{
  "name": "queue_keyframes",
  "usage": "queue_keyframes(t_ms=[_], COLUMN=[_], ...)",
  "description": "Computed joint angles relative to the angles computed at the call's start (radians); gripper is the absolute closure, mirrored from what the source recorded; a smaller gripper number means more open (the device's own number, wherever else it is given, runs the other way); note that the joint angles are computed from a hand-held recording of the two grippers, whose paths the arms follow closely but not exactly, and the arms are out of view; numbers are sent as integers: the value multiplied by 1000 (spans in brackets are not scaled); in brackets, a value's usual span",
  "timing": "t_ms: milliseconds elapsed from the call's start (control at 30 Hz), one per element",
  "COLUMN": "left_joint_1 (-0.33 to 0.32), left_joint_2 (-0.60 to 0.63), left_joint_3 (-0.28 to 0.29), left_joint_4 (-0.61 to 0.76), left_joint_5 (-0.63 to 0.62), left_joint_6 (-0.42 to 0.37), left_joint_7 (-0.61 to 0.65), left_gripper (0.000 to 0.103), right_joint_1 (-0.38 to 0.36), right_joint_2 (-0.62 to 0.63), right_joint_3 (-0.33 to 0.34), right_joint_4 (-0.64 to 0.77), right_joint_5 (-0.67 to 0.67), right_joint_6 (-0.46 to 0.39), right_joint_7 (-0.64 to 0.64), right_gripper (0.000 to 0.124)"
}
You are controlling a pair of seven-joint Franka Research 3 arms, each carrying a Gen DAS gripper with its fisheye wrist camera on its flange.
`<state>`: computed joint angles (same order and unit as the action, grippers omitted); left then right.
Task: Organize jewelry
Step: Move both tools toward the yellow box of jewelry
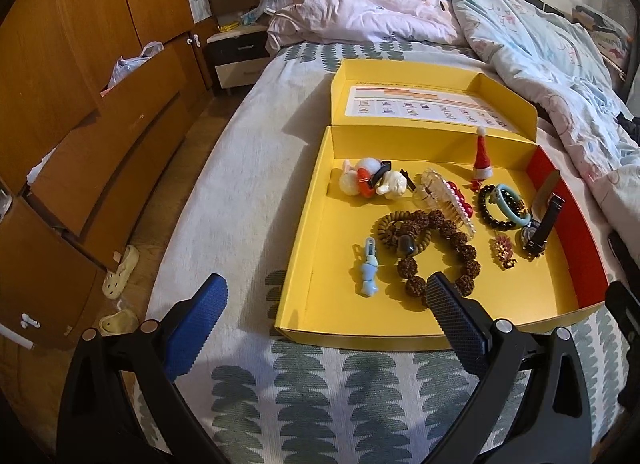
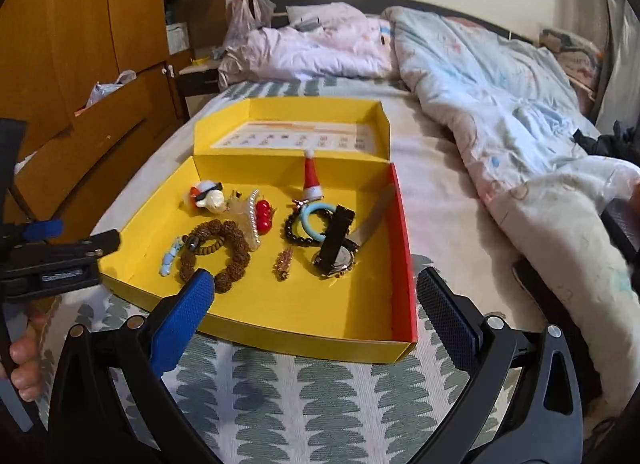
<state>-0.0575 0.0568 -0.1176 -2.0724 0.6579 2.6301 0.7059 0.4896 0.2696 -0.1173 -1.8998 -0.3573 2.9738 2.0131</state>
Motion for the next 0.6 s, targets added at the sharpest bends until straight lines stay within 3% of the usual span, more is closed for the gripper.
queue_keyframes(t_ms=[100,167,300,367,433,533,600], left_joint_1=[-2,-1,14,19,17,20,28], left_joint_2=[6,9,16,26,32,46,71], left_joint_3=[2,2,-3,-6,-1,3,-5], left_joint_4=[9,11,16,38,55,79,114], left_joint_5=[22,11,-116,-198,-200,-224,-308], left_joint_6=[-18,-15,23,24,29,42,25], left_joint_7=[-13,-3,105,172,166,163,211], left_gripper=[4,4,4,4,4,4,4], right_joint_1=[18,-27,-109,-104,-89,-106,-123], right_joint_2=[21,32,83,111,136,168,202], right_joint_3=[-23,30,127,117,96,111,125], right_joint_4=[33,49,151,216,270,327,387], right_joint_5=[-32,36,235,268,259,306,356], right_joint_6=[-37,-50,-172,-237,-278,-308,-360], right_joint_7=[39,-19,-172,-175,-162,-189,-203], right_gripper=[24,24,24,24,24,24,24])
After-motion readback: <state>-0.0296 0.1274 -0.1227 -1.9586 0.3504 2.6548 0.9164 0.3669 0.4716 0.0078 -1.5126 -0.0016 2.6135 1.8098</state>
